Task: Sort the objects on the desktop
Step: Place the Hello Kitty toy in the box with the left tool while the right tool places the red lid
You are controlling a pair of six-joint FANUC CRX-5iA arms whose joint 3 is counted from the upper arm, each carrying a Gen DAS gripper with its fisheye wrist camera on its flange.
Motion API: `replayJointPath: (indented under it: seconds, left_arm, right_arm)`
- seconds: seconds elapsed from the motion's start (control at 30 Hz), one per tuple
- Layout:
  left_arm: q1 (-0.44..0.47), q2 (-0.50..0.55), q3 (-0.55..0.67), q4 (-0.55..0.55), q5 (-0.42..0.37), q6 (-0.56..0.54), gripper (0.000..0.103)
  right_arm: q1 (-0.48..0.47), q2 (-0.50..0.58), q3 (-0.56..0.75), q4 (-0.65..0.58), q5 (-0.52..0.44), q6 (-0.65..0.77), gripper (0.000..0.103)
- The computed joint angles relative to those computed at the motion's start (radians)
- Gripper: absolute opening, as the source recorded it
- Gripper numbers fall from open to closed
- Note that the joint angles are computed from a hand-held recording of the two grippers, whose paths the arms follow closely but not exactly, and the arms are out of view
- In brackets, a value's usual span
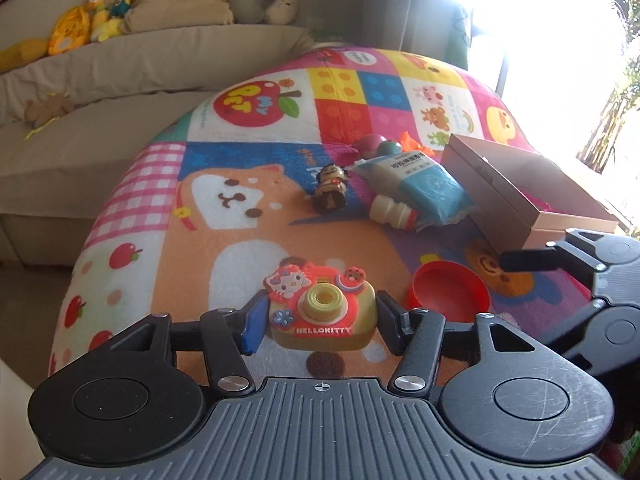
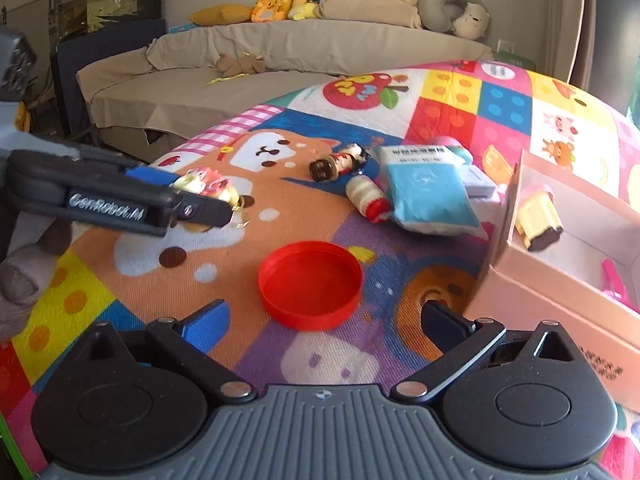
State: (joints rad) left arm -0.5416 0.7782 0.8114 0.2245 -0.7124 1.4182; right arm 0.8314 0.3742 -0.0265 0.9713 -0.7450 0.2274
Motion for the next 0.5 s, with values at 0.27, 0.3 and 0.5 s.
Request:
replayJointPath:
  seconds: [0.27,0.3,0.5]
  left_arm:
    - [-0.002,-0.089,-0.137,0.017,0.038,-0.008,0.061]
    - [-0.007,-0.097,-0.150,0.030,0.050,-0.026,0.061]
    - [-0.050,-0.119,-0.199,0.190,0.137,-0.225,0.061]
  right_arm:
    - [0.009,0.032,0.130,-0.215,-0.073,0.181,0.064]
    - [0.017,0.007,0.106,-0.212,-0.076,0.171,0.064]
    - [0.096,-0.222,-0.127,-0.107,-0.189,-0.002,0.064]
